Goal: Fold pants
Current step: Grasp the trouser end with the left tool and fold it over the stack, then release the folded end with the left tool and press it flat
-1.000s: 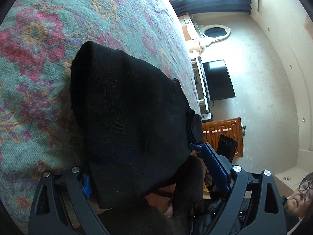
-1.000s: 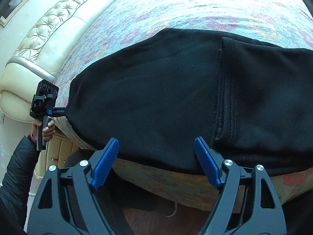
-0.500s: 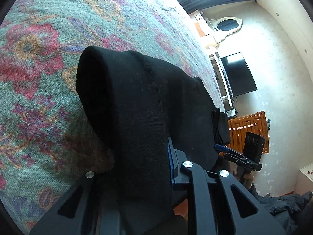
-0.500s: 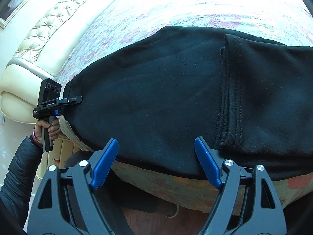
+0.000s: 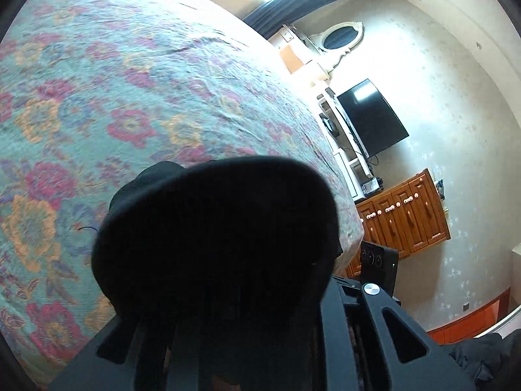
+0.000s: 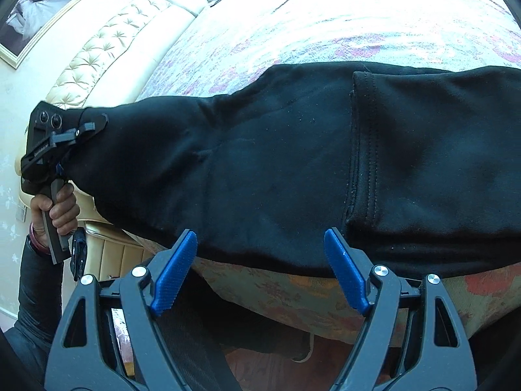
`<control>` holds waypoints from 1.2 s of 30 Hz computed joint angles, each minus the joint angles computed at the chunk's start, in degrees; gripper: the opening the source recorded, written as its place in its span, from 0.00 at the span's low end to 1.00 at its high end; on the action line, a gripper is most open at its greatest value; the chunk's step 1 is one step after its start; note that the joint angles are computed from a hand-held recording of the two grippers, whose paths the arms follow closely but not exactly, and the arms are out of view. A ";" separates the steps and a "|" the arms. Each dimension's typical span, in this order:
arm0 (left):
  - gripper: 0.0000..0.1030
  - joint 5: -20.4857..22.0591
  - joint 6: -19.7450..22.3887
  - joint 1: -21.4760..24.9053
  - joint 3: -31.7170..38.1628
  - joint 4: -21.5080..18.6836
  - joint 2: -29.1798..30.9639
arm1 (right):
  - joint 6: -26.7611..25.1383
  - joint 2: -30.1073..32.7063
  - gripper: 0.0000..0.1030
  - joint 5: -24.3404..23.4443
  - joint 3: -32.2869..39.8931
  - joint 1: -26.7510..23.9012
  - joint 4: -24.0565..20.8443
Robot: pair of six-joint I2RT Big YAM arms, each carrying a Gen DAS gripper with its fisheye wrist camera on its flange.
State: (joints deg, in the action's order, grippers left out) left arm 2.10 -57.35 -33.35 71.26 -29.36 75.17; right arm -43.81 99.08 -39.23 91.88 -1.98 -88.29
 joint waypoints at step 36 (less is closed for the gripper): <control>0.83 -14.12 4.74 -7.65 23.46 -5.91 23.99 | 13.41 11.42 0.88 -6.64 20.02 -11.77 -3.19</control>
